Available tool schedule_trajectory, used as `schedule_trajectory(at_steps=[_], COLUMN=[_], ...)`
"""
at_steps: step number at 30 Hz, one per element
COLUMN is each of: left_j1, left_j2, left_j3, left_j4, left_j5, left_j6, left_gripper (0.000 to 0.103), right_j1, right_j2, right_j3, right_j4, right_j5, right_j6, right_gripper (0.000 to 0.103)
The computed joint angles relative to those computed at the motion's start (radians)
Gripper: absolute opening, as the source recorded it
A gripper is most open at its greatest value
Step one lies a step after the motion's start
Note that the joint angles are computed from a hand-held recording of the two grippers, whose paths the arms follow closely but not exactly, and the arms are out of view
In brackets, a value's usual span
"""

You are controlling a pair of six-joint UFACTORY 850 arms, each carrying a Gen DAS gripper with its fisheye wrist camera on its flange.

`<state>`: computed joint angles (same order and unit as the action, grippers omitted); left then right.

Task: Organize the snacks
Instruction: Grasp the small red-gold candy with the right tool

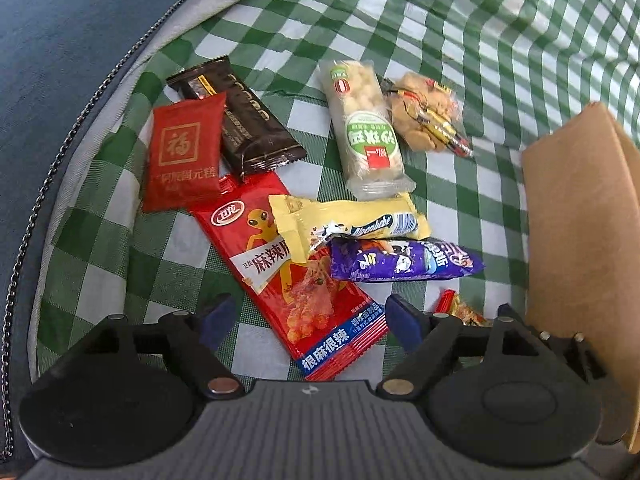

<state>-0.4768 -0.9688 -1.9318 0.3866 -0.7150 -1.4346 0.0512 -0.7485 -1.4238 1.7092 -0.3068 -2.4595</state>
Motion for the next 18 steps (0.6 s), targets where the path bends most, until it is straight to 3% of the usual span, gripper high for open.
schedule_trajectory(at_steps=[3, 5, 7, 8, 10, 13, 18], left_j1=[0.002, 0.002, -0.002, -0.003, -0.003, -0.004, 0.01], left_j2=[-0.026, -0.041, -0.057, -0.061, -0.064, -0.051, 0.047], left_j3=[-0.036, -0.058, -0.085, -0.091, -0.093, -0.071, 0.088], left_j4=[-0.022, -0.022, -0.009, -0.008, -0.006, 0.013, 0.042], left_j5=[-0.035, -0.055, -0.08, -0.087, -0.096, -0.1, -0.002], left_j6=[0.036, 0.056, 0.078, 0.09, 0.108, 0.116, 0.087], left_gripper=[0.086, 0.086, 0.086, 0.085, 0.084, 0.073, 0.036], right_j1=[-0.002, -0.008, -0.019, -0.022, -0.022, -0.031, -0.046], right_j2=[-0.016, -0.027, -0.041, -0.052, -0.05, -0.048, -0.041], right_j3=[-0.032, -0.057, -0.087, -0.107, -0.104, -0.106, -0.106], right_j4=[-0.133, -0.254, -0.399, -0.455, -0.458, -0.486, -0.554], right_j5=[-0.004, -0.02, -0.078, -0.109, -0.116, -0.162, -0.212], right_j6=[0.159, 0.305, 0.463, 0.524, 0.522, 0.558, 0.68], right_gripper=[0.056, 0.053, 0.04, 0.02, 0.019, 0.017, 0.017])
